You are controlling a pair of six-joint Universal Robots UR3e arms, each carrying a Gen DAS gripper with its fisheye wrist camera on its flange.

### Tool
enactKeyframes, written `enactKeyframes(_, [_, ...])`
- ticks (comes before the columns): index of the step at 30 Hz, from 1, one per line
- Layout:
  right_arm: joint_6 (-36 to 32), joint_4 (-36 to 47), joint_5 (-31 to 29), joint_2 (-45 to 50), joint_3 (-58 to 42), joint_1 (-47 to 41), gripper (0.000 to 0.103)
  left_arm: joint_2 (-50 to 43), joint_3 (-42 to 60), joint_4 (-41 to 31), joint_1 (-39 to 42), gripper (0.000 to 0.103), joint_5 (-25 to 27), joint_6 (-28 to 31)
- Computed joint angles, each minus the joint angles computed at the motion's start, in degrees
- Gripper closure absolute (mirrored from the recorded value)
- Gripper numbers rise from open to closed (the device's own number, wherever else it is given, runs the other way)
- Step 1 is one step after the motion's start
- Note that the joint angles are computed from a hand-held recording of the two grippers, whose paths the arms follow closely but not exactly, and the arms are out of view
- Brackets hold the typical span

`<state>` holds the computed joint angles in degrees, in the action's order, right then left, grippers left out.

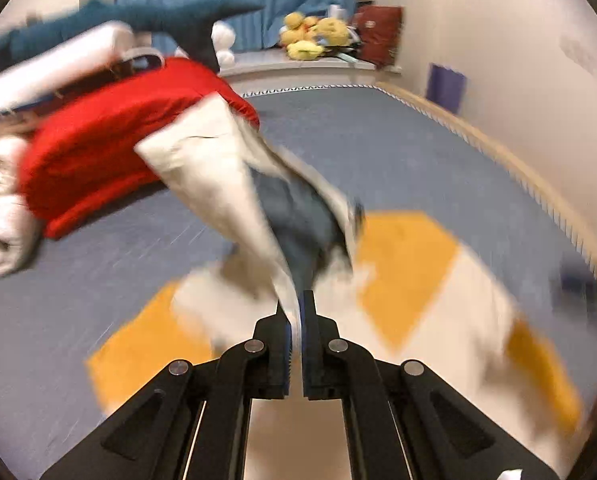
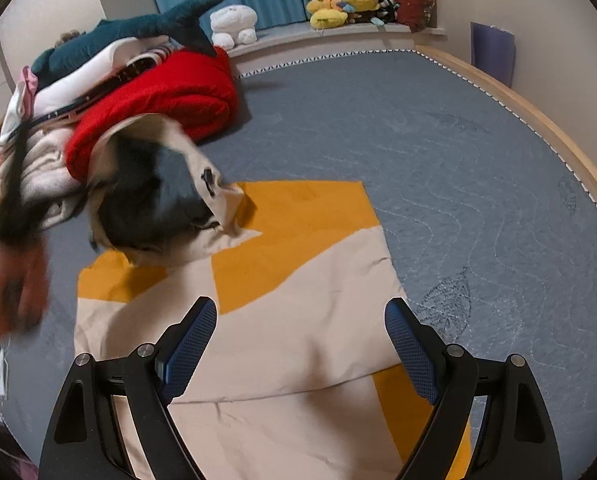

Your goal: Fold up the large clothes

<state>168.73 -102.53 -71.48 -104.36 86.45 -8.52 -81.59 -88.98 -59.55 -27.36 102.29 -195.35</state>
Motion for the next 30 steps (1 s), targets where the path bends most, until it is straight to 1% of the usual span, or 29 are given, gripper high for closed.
enactKeyframes(2, [0.10,0.67,1.78,-0.53,-0.60,-0.74,0.017,5.04,-4.84,-5.29,-7.51,0.097,4.67,-5.71])
enactKeyframes(3, [-0.03,0.84,2.57,-1.00,-0.82,-0.99,0.017,7.12,-6.04,-10.63,-11.77,0.097,7.22,-10.92])
enactKeyframes(4, [-0.38,1.03,3.39,-1.42,-0.91,-1.32,0.017,9.40,-7.54,-13.83,-14.17,0.097,8.08,-15.57])
enactKeyframes(6, [-1.05,1.54,4.81,-2.34,-0.82,-1.92,0.017,15.08,-10.66,-16.75,-16.99,0.094,7.94,-24.47])
enactKeyframes(7, [-1.57,2.03,5.44,-3.08,-0.57,-2.32,0.017,17.95,-11.53,-18.39,-18.50,0.094,9.18,-30.34])
enactKeyframes(8, [-1.95,2.37,5.85,-3.56,-0.40,-2.66,0.017,19.85,-12.09,-19.10,-19.20,0.094,10.02,-34.26])
enactKeyframes(9, [-2.37,2.74,6.36,-4.06,-0.10,-3.10,0.017,22.98,-14.04,-18.55,-19.60,0.093,10.62,-39.42])
enactKeyframes(10, [-2.84,3.48,7.07,-4.50,0.01,-3.75,0.017,24.79,-15.56,-17.61,-19.30,0.092,10.36,-41.89])
enactKeyframes(12, [-3.53,5.30,9.08,-4.89,0.09,-5.15,0.017,29.40,-20.45,-14.29,-15.18,0.092,6.90,-43.37])
enactKeyframes(13, [-4.08,6.82,10.79,-5.05,0.28,-6.24,0.017,31.44,-23.47,-12.22,-11.22,0.092,3.99,-42.58])
enactKeyframes(15, [-4.30,8.46,12.37,-4.93,0.80,-6.69,0.017,32.49,-26.29,-10.62,-7.52,0.092,1.55,-41.92])
enactKeyframes(17, [-4.48,9.82,13.71,-4.43,1.45,-5.99,0.021,33.30,-28.98,-6.15,-2.74,0.088,-2.95,-39.44])
enactKeyframes(18, [-4.35,9.85,14.16,-4.34,1.93,-5.44,0.023,34.41,-31.63,-2.71,0.82,0.076,-7.12,-37.09])
enactKeyframes(19, [-4.21,9.70,14.71,-4.40,2.58,-5.06,0.025,34.08,-33.55,0.16,3.24,0.068,-10.49,-35.98])
enactKeyframes(21, [-4.16,10.32,16.97,-4.06,3.65,-4.78,0.029,31.40,-35.74,3.92,4.68,0.068,-12.15,-36.16])
enactKeyframes(23, [-3.13,9.34,18.21,-3.44,5.35,-3.68,0.033,27.33,-37.98,9.83,3.74,0.068,-13.59,-36.56])
enactKeyframes(25, [-1.56,7.32,17.59,-2.28,6.64,-1.59,0.035,23.90,-37.96,11.95,1.99,0.069,-15.19,-36.92])
enactKeyframes(26, [-0.76,6.22,17.11,-1.37,7.46,-0.31,0.035,21.91,-37.16,12.11,0.91,0.069,-15.11,-36.87])
enactKeyframes(28, [-0.05,5.45,16.82,0.69,8.77,1.74,0.035,17.13,-33.62,9.14,-1.27,0.069,-13.71,-36.78])
enactKeyframes(30, [1.95,3.88,16.66,2.72,10.86,3.33,0.035,18.61,-35.01,9.36,0.18,0.068,-15.12,-37.67])
